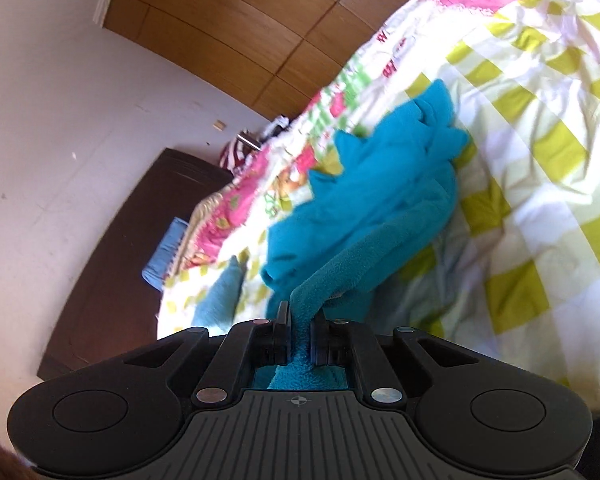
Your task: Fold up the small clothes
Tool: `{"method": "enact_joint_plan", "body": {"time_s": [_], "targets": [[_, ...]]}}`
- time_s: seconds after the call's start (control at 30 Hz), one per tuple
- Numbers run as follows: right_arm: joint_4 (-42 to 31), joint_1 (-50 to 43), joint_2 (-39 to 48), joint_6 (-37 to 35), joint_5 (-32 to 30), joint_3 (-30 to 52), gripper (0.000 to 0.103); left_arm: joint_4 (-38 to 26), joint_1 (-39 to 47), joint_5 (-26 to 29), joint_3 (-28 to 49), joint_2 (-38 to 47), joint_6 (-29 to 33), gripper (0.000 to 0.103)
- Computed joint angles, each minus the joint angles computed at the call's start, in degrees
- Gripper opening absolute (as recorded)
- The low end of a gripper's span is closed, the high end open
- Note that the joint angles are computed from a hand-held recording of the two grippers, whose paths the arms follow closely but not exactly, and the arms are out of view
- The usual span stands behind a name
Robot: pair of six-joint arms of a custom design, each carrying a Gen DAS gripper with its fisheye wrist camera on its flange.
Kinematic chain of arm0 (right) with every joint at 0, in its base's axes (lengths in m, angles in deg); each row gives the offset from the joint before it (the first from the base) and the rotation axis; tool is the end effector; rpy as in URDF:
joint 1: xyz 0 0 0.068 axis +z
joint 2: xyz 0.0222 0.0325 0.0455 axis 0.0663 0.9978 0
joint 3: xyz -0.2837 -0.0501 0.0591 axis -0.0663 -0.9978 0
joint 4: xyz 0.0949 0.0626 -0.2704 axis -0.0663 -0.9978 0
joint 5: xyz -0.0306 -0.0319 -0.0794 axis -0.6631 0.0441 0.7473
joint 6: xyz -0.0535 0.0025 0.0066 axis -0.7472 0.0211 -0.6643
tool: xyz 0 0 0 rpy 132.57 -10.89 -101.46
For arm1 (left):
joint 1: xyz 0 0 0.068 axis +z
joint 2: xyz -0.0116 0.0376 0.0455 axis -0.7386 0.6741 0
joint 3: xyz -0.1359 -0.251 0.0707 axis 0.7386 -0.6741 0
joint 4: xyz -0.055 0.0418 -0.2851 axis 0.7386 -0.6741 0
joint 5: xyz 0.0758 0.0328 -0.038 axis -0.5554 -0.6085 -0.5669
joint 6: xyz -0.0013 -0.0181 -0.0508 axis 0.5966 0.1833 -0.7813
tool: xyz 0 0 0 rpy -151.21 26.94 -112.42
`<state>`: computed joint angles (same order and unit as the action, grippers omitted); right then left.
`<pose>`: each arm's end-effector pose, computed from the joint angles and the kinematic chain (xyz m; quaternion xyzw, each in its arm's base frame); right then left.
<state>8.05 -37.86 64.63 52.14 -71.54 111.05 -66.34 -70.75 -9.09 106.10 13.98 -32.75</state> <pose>0.1873 -0.1219 0.1850 0.0907 0.8140 0.4549 0.3496 0.1340 -0.0635 0.1993 -0.1710 0.8456 -0.3597 0.3553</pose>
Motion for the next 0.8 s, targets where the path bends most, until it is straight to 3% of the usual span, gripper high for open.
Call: {"method": "enact_joint_plan", "body": {"time_s": [0.13,0.3,0.43,0.57,0.63,0.77,0.8], "targets": [[24.27,7.92,-1.90,27.10,0.47,-0.49,0.009,12.91,7.53,4.61,2.76,13.84,5.79,0.021],[48.63,18.64,6.34,50.80,9.23,4.31,0.009,24.91,17.07,11.41,9.54,32.08,10.10,0.021],[58.37,25.25,18.37,61.13,18.80,13.82,0.009,33.53,22.00,12.48,18.07,49.55,12.38,0.021],[60.20,29.83,32.55,66.71,26.72,25.61,0.013,37.28,24.47,8.74,28.27,66.58,11.21,0.022],[60.25,32.07,38.35,67.06,33.57,30.38,0.016,36.22,25.15,7.26,33.39,73.38,10.94,0.023],[62.38,32.33,43.54,67.16,35.91,33.68,0.062,36.68,25.23,5.25,37.11,79.77,11.55,0.027],[64.54,32.12,43.35,65.86,36.26,32.54,0.063,37.64,25.23,4.56,36.62,79.83,11.77,0.029]]}}
